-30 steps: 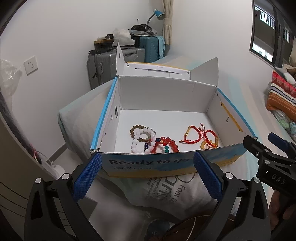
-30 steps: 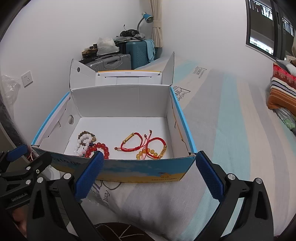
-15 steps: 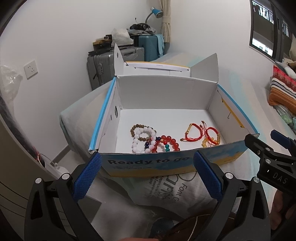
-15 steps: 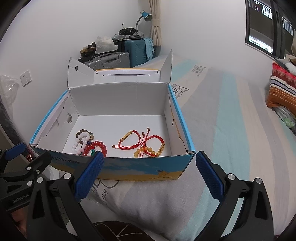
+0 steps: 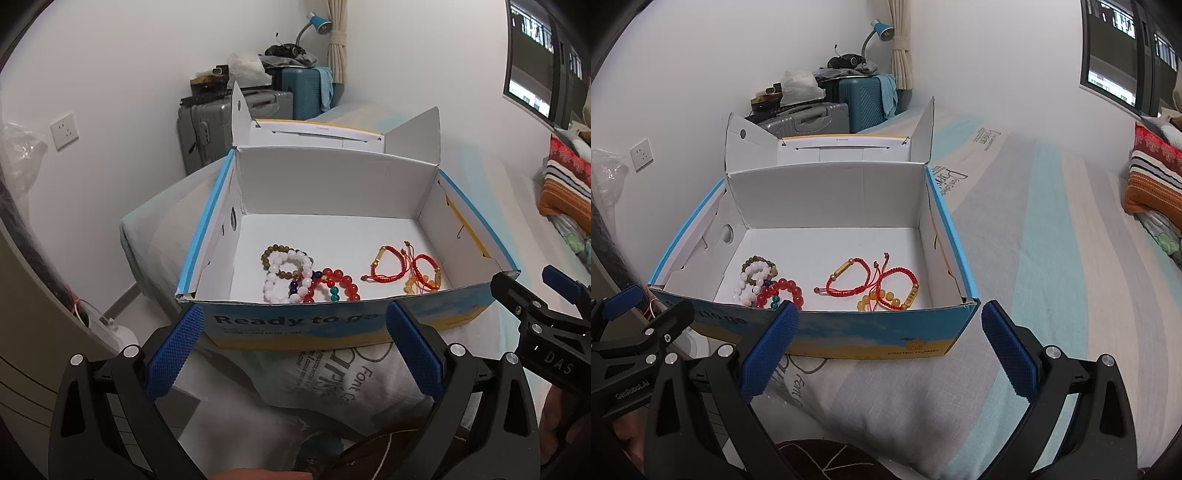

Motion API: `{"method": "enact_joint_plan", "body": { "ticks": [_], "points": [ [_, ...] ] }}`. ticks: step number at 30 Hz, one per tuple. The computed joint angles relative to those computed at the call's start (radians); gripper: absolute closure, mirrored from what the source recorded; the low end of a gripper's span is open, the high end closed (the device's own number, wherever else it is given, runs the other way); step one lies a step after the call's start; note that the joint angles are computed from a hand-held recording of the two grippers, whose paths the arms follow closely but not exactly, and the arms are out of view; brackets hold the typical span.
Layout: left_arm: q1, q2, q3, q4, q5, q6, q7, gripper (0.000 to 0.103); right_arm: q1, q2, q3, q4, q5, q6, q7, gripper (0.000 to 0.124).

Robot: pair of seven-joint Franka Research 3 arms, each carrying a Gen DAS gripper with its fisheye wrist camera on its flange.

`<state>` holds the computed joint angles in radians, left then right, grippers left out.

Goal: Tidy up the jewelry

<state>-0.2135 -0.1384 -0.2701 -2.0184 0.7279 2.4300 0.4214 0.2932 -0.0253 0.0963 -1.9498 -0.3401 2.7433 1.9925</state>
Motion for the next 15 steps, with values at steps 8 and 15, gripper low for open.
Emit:
{"method": "enact_joint_plan", "body": {
  "ticks": [8, 15],
  "points": [
    [-0.003, 0.0, -0.005, -0.004, 0.043, 0.002, -0.021, 0.006, 0.001, 0.003, -0.001, -0.003, -0.004, -0.001, 0.008, 0.029],
    [-0.007, 0.005, -0.002, 0.003, 0.018, 0.004, -0.004, 0.006, 0.003, 0.004, -0.001, -0.003, 0.001, -0.002, 0.004, 0.029]
  ]
}}
